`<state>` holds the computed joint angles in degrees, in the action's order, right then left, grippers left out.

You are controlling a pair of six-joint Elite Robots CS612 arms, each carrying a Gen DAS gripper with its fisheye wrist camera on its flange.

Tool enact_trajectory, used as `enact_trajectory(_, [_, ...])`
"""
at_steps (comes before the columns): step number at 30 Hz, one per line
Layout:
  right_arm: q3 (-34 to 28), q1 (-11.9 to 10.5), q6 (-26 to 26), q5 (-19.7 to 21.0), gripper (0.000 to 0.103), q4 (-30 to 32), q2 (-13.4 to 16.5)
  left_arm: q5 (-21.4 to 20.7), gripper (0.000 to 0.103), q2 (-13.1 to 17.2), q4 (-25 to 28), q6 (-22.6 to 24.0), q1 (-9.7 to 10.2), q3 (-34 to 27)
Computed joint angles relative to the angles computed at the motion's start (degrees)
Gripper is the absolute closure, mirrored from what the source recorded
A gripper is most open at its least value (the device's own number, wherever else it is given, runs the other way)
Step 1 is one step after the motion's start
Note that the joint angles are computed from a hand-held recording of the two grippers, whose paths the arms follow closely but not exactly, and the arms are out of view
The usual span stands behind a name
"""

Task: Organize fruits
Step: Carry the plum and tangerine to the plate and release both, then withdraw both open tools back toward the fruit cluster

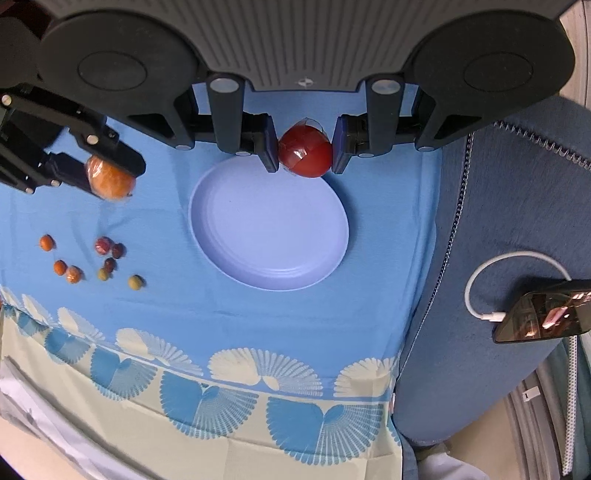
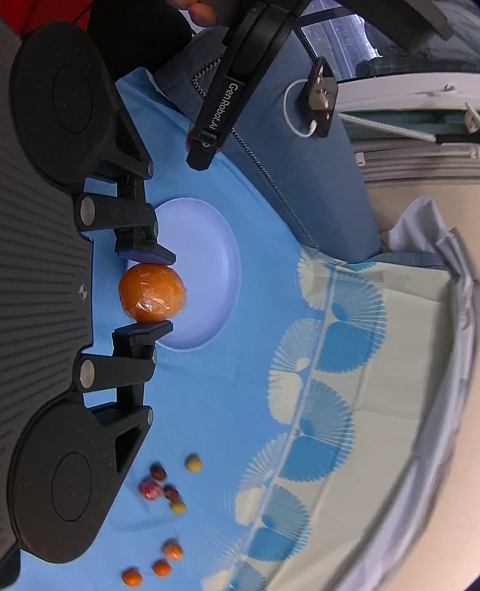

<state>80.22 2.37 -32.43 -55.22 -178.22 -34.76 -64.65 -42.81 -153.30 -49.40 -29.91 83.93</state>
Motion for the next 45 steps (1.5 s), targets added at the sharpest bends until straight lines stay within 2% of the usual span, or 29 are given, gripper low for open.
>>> enact_trajectory(13, [-12.0, 3.5, -0.5, -5.8, 0.069, 11.9, 6.7, -4.4, 0.070, 7.0, 6.7, 3.5, 3.92, -10.0])
enact_trajectory(20, [-16.8, 4.5, -1.7, -7.9, 0.068, 16.1, 9.5, -4.9, 0.069, 10.3, 9.6, 5.5, 5.26, -14.7])
enact_trajectory(22, [-18.1, 4.6, -2.4, -7.9, 0.064, 17.4, 10.0, -4.2, 0.048, 10.8, 8.8, 6.1, 5.38, -15.3])
enact_trajectory(23, [-18.7, 4.7, -2.6, -7.9, 0.048, 17.8, 10.3, -3.7, 0.015, 11.0, 8.3, 6.3, 5.37, -15.6])
enact_trajectory(24, [-19.1, 4.7, -2.4, -8.0, 0.035, 17.6, 10.4, -2.4, 0.000, 11.0, 7.6, 6.1, 5.23, -15.6])
enact_trajectory(25, [-19.3, 4.7, -1.8, -8.0, 0.030, 16.9, 10.4, -0.5, 0.000, 10.8, 6.0, 5.7, 4.94, -15.2])
enact_trajectory(27, [-19.1, 4.5, -0.8, -8.0, 0.013, 15.5, 10.0, 1.1, 0.000, 10.3, 3.2, 6.6, 4.63, -14.3])
enact_trajectory(29, [-17.8, 4.2, 0.3, -8.2, 0.008, 14.0, 8.9, 0.8, 0.000, 9.5, 3.4, 7.0, 4.46, -13.6])
enact_trajectory(33, [-11.8, 2.8, 0.8, -6.5, 0.001, 12.8, 4.9, 2.4, 0.000, 6.8, 3.1, 4.9, 3.26, -9.7])
enact_trajectory(38, [-3.6, 1.7, -2.9, -8.2, 0.001, 12.5, 0.1, 4.5, 0.000, 2.5, 5.3, -2.0, 1.24, -4.0])
enact_trajectory(41, [-0.5, 1.2, -1.2, -8.7, 0.001, 10.5, -1.4, 5.3, 0.000, 0.4, 5.4, -5.9, 0.07, -1.0])
enact_trajectory(45, [2.0, 0.5, 2.3, -8.0, 0.001, 4.4, -2.5, 6.9, 0.000, -1.2, 4.9, -5.9, -1.43, 0.8])
